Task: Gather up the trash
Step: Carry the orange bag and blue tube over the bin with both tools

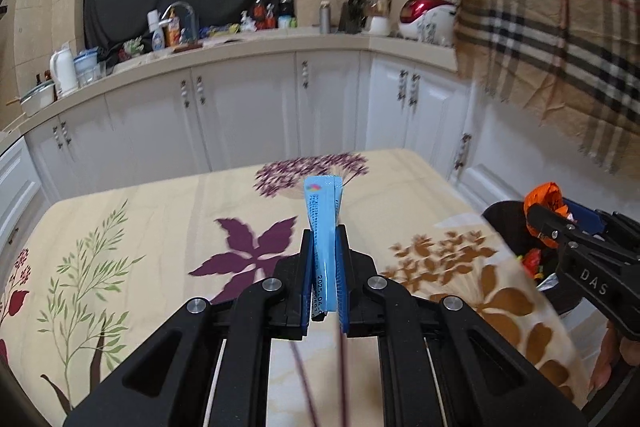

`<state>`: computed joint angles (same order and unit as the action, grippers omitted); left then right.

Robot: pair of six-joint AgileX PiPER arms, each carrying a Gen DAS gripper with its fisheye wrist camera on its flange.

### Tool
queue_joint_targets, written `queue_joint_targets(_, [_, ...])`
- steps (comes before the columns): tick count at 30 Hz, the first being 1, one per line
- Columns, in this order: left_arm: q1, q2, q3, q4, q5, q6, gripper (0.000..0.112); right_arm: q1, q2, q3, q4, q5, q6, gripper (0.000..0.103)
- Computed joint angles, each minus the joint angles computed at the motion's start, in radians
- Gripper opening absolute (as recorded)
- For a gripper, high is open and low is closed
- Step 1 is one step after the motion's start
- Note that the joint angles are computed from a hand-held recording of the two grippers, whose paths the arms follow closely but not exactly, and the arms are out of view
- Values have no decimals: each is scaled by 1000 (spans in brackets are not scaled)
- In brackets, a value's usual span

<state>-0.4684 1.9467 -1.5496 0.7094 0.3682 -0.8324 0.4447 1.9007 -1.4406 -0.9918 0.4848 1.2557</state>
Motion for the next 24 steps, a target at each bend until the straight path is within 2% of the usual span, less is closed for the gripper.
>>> queue_joint_targets(4, [-40,18,-32,35,-9,-26,11,-30,-50,74,-78,11,82,41])
queue_joint_targets(10, [-101,98,-155,-25,-15,54,11,-88,-111,158,-176,26,179,41])
queue_joint_targets(18, [-180,247,-383,-136,17,200,12,-184,-129,212,-284,14,278,41])
queue_joint_targets(24, [-222,422,-680,-290,129,381,12,-251,-109,213,-329,-9,318,41])
